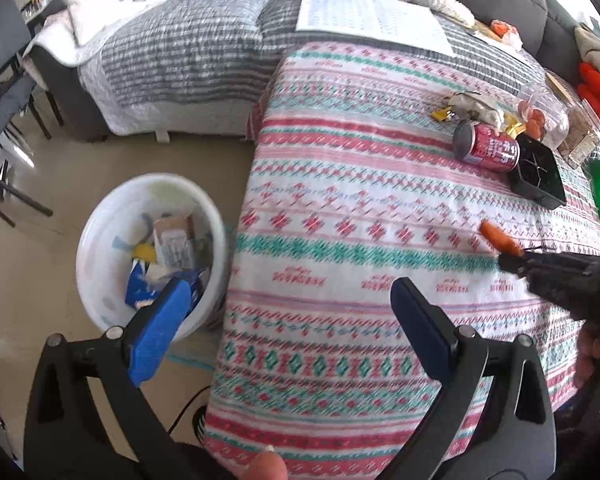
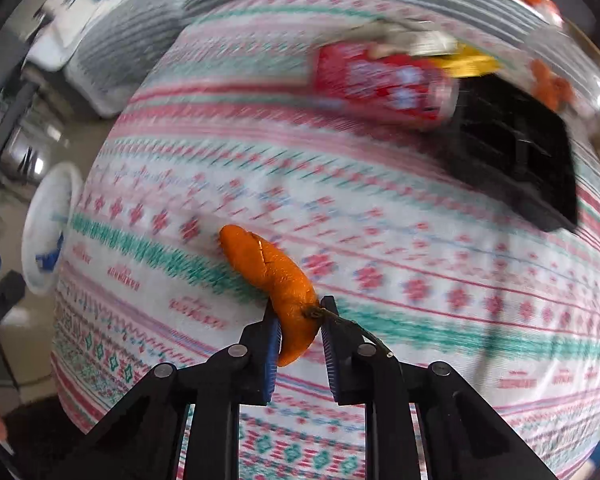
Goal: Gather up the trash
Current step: 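Grasp the red milk can with the left gripper while the right gripper holds the pepper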
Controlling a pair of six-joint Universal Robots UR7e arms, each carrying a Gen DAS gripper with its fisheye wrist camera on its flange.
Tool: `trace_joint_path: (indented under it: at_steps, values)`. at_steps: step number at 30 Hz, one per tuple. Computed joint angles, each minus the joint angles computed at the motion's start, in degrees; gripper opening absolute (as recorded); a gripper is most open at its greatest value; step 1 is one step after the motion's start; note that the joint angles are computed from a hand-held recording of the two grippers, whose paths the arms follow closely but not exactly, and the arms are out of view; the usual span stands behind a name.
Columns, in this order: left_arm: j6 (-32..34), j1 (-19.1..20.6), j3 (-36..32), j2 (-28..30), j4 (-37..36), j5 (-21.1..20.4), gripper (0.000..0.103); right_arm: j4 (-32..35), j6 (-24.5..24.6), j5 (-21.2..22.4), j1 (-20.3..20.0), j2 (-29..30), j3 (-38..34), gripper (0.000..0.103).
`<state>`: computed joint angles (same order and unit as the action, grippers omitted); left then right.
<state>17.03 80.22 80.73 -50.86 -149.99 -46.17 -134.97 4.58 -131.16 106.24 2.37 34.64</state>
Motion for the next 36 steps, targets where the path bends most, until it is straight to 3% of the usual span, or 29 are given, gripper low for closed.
trace_joint_path:
  at_steps: [6,13,24,27,30,36]
  values:
    - [3.14,-1.17,-1.72,3.94,-3.69,-1.48,0.1,-13.6,2.79,1.31,-1.54,-9.87,15.34,0.019]
    - [1.53,-2.63,-6.73,10.26,-4.09,-4.19,0.1,-21.73,5.86,3.18,-4.22,-18.15,28.2,0.02]
    - [-5.29,-5.64,-14.1,19.48,-6.53,-8.63,0.1,-27.84,6.59,4.67,-7.61,-24.86,37.18,0.02]
    - [-6.66,-5.77,-16.11,21.86,-8.84,-8.27,0.1,-28.17,5.91,4.93,-8.26,-25.92,38.6,0.02]
    - [-4.01,-6.04,-17.81,24.67,-13.44,-5.62,0.1,-28.75,5.77,5.58,-8.87,-26.82,39.66,0.02]
    - [-4.97,-5.8,-21.26,27.7,-13.7,-4.64,0.1,-29.39,4.46,7.46,-9.61,-28.54,41.31,0.02]
